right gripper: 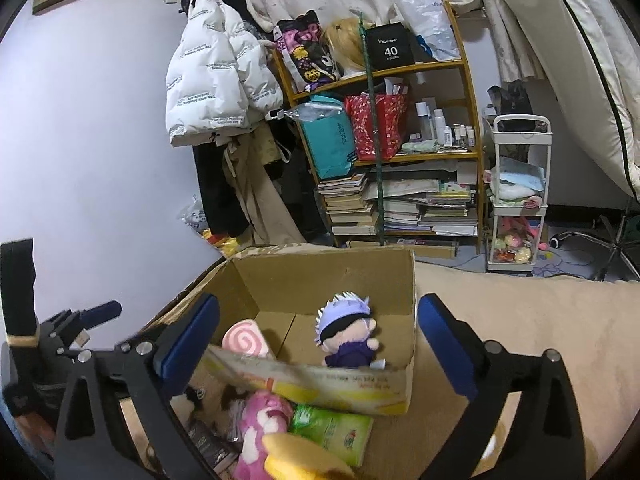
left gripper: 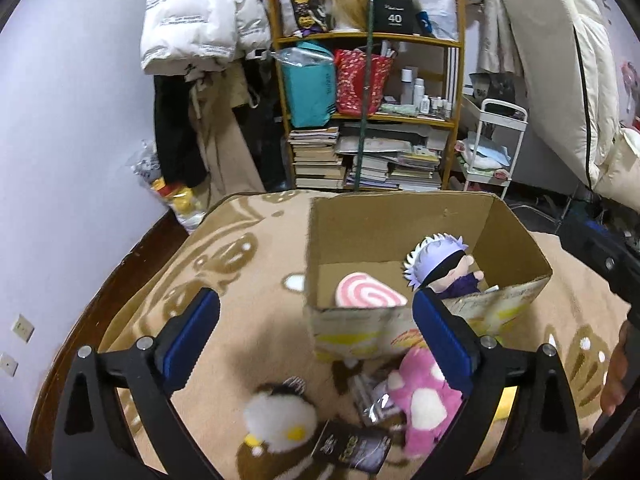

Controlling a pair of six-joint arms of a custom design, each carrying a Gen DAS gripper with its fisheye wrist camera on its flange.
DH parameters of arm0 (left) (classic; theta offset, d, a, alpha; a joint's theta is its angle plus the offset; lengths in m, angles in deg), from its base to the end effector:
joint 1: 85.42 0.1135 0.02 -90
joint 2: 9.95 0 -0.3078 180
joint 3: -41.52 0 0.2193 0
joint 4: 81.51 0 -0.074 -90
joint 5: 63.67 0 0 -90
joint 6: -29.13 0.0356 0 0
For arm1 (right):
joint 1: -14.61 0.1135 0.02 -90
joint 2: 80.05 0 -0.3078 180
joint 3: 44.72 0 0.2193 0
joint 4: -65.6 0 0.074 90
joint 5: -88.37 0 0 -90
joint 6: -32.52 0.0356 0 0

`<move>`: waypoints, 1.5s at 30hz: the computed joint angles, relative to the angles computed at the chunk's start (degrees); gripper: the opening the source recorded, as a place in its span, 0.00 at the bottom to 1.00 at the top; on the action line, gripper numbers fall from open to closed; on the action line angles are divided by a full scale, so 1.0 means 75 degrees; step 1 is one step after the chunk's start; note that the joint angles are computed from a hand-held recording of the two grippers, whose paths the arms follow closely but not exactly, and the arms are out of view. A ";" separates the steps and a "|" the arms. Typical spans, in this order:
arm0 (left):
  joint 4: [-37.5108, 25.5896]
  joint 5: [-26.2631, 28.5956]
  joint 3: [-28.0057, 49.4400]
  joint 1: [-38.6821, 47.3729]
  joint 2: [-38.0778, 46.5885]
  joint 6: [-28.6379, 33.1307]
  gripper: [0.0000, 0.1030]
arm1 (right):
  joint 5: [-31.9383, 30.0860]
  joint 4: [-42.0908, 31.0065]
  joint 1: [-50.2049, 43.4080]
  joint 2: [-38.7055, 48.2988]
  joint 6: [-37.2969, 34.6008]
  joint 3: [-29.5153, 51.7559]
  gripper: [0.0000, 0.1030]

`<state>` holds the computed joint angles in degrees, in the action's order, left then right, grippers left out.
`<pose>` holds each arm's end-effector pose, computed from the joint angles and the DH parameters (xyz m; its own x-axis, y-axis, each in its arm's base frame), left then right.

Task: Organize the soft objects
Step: 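Lower the left tool to the white pom-pom while the right tool lowers to the yellow banana pouch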

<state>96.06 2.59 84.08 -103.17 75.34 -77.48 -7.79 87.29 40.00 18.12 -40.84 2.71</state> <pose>0.2243 -0.0568 0.1959 -0.6496 -0.0668 -0.7573 -0.1847 0.9802 0.0720 0.2677 0.1313 0.1953 -0.5666 0.0462 -0.8227 -0.3640 0.8817 0.3003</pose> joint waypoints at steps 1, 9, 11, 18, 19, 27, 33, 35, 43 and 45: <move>-0.0196 0.0002 0.0014 0.0034 -0.0096 -0.0034 0.93 | 0.0016 -0.0029 0.0022 -0.0072 0.0003 -0.0069 1.00; -0.1344 0.0194 -0.0246 0.0173 -0.0923 -0.0563 0.93 | 0.0589 -0.0741 0.0616 -0.0912 -0.0175 -0.0624 1.00; -0.1582 0.0067 -0.0284 0.0015 -0.1154 -0.0651 0.93 | 0.0746 -0.0907 0.0771 -0.1042 -0.0208 -0.0687 1.00; -0.2312 -0.0103 -0.0387 -0.0395 -0.1219 -0.0952 0.93 | 0.1260 -0.1180 0.1450 -0.1334 -0.0023 -0.1062 1.00; -0.2361 -0.0141 -0.0369 -0.0463 -0.1220 -0.0967 0.93 | 0.1308 -0.1208 0.1517 -0.1347 0.0006 -0.1093 1.00; -0.2203 0.0335 -0.0373 -0.0291 -0.1004 -0.0847 0.93 | 0.1437 -0.1381 0.1525 -0.1440 0.0160 -0.1152 1.00; -0.1876 0.0823 -0.0338 0.0203 -0.0444 -0.0820 0.93 | 0.1470 -0.1303 0.1459 -0.1181 0.0250 -0.1168 1.00; -0.1783 0.0901 -0.0315 0.0314 -0.0249 -0.0816 0.93 | 0.1480 -0.1305 0.1459 -0.1050 0.0291 -0.1118 1.00; -0.1603 0.1367 -0.0023 0.0734 0.0720 -0.0753 0.93 | 0.1377 -0.1426 0.1240 -0.0263 0.0436 -0.0780 1.00; -0.1549 0.1403 0.0059 0.0840 0.0987 -0.0713 0.93 | 0.1281 -0.1403 0.1153 -0.0086 0.0489 -0.0734 1.00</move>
